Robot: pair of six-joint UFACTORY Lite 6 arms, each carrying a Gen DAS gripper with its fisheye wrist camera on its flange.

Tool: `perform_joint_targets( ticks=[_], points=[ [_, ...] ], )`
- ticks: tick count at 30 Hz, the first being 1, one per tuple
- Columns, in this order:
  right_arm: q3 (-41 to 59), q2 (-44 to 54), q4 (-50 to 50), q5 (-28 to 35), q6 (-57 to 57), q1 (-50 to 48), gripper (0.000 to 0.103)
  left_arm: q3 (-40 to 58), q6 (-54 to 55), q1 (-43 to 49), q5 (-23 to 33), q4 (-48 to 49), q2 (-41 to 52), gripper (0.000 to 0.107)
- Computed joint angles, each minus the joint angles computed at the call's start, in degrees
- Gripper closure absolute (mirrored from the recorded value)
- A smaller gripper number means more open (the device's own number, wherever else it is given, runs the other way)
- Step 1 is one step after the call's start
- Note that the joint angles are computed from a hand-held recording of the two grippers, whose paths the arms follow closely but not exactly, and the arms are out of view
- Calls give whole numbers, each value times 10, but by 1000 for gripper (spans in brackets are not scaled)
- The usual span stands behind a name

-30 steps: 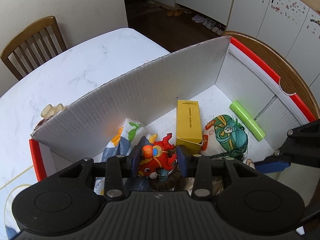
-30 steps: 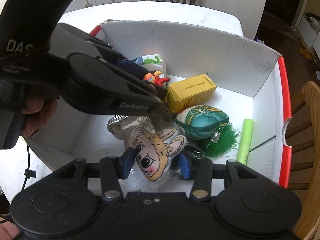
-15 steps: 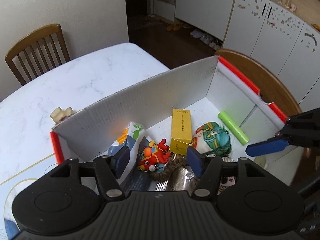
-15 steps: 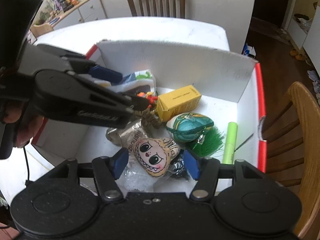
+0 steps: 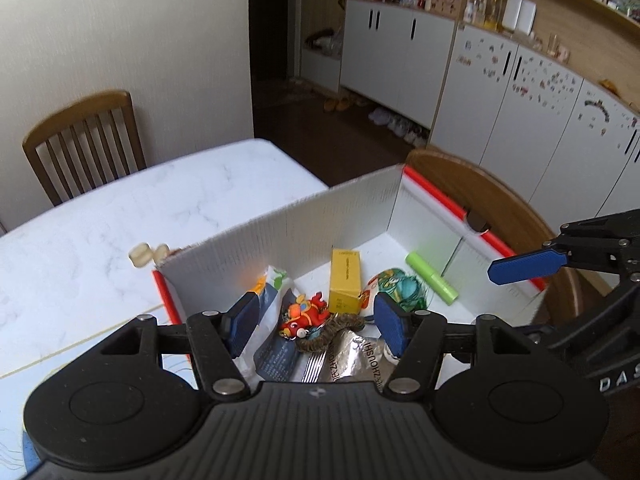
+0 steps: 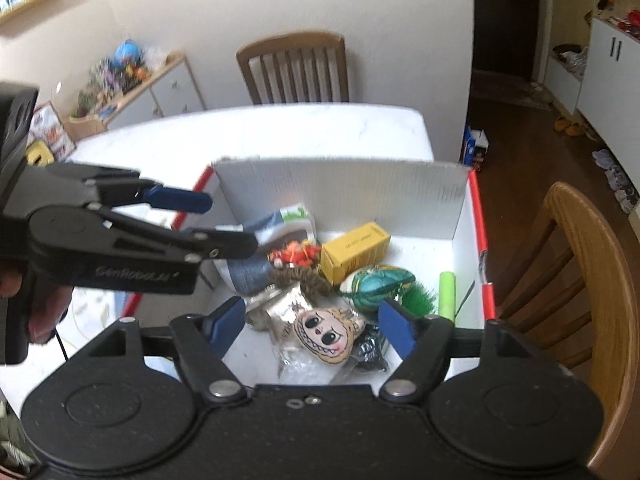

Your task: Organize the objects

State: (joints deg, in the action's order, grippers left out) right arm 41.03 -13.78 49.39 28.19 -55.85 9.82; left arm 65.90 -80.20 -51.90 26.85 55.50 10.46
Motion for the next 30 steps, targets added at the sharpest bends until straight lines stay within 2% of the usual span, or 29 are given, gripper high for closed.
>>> perform_joint_targets(
  ticks=[2,4,7,9,11,16,20,23,25,30],
  points=[
    [-15,-27,13,-1,-3,-3,28,-22,-25,-10,5,24,-29,44],
    [-30,-53,22,-4,-2,-5,27,-37,-44,-22,17,37,-52,37],
    [-49,-86,41,-1,-3,-11,26,-60,-78,-44,40,64,-86,36],
    [-63,-111,54,1,-4,-15,20,-74,-93,-56,55,74,-108,34],
    [-80,-140,65,-5,-3,-10,19,-91,-114,-67,65,87,-130,28],
    [-114,-207,58,-20,33,12,16,-128,-150,-92,90,110,-179,24],
    [-139,-254,47,-40,72,33,10,-154,-169,-112,109,119,-215,20],
    [-155,-285,29,-55,107,52,7,-174,-188,-128,127,130,-239,17],
    [-164,-306,-5,-72,153,74,5,-186,-191,-133,132,129,-255,4],
    [-183,-350,-127,-114,313,132,4,-218,-211,-157,155,135,-291,4]
  ],
)
